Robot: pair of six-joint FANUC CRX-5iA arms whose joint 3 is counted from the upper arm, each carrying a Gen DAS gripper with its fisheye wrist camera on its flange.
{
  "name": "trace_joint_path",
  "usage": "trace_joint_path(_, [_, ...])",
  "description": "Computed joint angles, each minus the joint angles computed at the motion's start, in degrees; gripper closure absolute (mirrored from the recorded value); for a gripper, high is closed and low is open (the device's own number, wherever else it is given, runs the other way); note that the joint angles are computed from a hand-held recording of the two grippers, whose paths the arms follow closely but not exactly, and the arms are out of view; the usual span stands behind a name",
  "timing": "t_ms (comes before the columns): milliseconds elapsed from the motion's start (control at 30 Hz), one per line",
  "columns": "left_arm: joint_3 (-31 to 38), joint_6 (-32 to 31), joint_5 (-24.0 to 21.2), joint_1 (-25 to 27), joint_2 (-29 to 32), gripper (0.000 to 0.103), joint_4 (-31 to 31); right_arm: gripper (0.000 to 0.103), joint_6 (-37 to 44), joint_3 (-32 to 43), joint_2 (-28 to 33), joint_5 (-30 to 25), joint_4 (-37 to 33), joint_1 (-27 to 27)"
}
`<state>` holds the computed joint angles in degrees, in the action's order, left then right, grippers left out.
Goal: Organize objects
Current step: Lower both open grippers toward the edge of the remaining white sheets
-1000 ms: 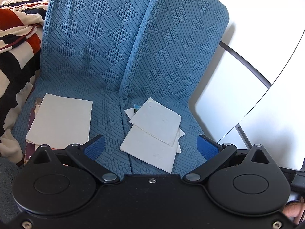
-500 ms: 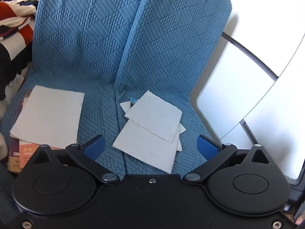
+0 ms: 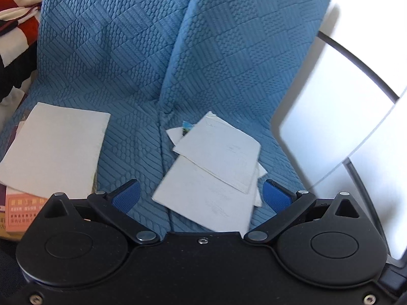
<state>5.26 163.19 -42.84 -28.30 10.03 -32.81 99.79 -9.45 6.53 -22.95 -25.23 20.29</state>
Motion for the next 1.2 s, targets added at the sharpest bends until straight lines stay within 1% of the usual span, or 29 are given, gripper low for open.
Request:
trace_joint_path(67, [-0.3, -0.9, 1.3, 1.7, 0.7, 0.001, 1.9, 0.017, -1.5, 0.0, 0.9, 2.1, 0.3, 0.3])
trace_joint_path(100, [-0.5, -0.5, 2.2, 2.5, 1.1, 0.001, 2.5, 0.017, -1.9, 0.2, 1.5, 2.8, 0.2, 0.4])
trace_joint_path(133, [-0.4, 0.1, 2.2, 3.0, 1.6, 0.001, 2.8, 0.017, -1.5, 0.7, 2.3, 3.2, -0.6, 0.3])
trace_joint_path(233, [1.1, -0.7, 1.3, 4.7, 3.9, 0.001, 4.6, 0.017, -1.8, 2.6, 4.6, 3.6, -1.5, 0.1])
trace_joint_path(333, [1.8, -2.2, 2.7, 6.3, 5.5, 0.001, 6.5, 0.018, -2.8, 4.7, 7.2, 2.8, -1.5, -0.1])
trace_joint_path(367, [2.0, -2.5, 3.2, 6.6, 6.0, 0.001, 6.6, 0.023, -2.3, 5.8, 8.0, 1.7, -2.6, -0.4])
trace_joint_path(400, [2.4, -3.1, 3.8, 7.1, 6.7, 0.001, 7.1, 0.025, -1.2, 7.3, 9.0, 0.2, -4.4, -1.1])
trace_joint_path(500, [3.2, -5.4, 5.0, 8.6, 8.8, 0.001, 10.0, 0.03, -2.3, 10.6, 11.8, -3.0, -6.6, -2.3])
trace_joint_path(567, [3.6, -6.1, 6.3, 9.2, 10.1, 0.001, 11.1, 0.038, -1.2, 13.8, 14.1, -6.4, -10.8, -4.0])
trace_joint_path(600, [3.7, -6.5, 7.0, 9.5, 10.6, 0.001, 11.6, 0.04, -1.5, 15.0, 15.0, -7.6, -11.7, -4.5])
trace_joint_path(633, [3.9, -8.2, 7.2, 10.1, 11.3, 0.001, 13.8, 0.046, -2.2, 16.3, 16.1, -8.9, -12.4, -5.0])
trace_joint_path(667, [4.4, -8.6, 7.4, 10.4, 12.2, 0.001, 14.4, 0.051, -2.2, 17.4, 17.0, -10.0, -13.7, -5.6])
trace_joint_path(733, [6.9, -8.0, 5.2, 10.5, 14.2, 0.001, 13.7, 0.051, -0.2, 19.6, 18.5, -12.7, -18.3, -7.3])
trace_joint_path(800, [8.4, -8.6, 5.1, 10.9, 15.8, 0.001, 13.7, 0.051, 3.5, 22.3, 20.5, -16.4, -24.5, -9.7])
trace_joint_path(833, [8.9, -9.2, 5.4, 11.2, 16.5, 0.001, 14.3, 0.051, 3.8, 23.4, 21.4, -17.7, -25.7, -10.2])
trace_joint_path(933, [11.6, -11.1, 5.0, 12.0, 19.0, 0.003, 15.6, 0.051, 2.0, 25.5, 23.3, -19.3, -26.4, -10.9])
trace_joint_path(1033, [15.0, -13.2, 3.3, 12.4, 21.7, 0.006, 15.8, 0.051, 2.5, 27.6, 25.2, -21.7, -29.3, -12.1])
trace_joint_path(1100, [16.5, -15.2, 3.1, 12.9, 23.2, 0.012, 17.0, 0.051, 3.8, 28.2, 25.8, -22.7, -31.7, -12.9])
trace_joint_path(1133, [17.1, -16.3, 3.2, 13.1, 23.9, 0.017, 17.7, 0.051, 5.6, 28.7, 26.2, -23.7, -33.8, -13.7])
trace_joint_path(1200, [19.1, -17.9, 1.8, 13.4, 25.7, 0.022, 18.8, 0.051, 8.0, 29.8, 27.1, -25.9, -37.1, -14.9])
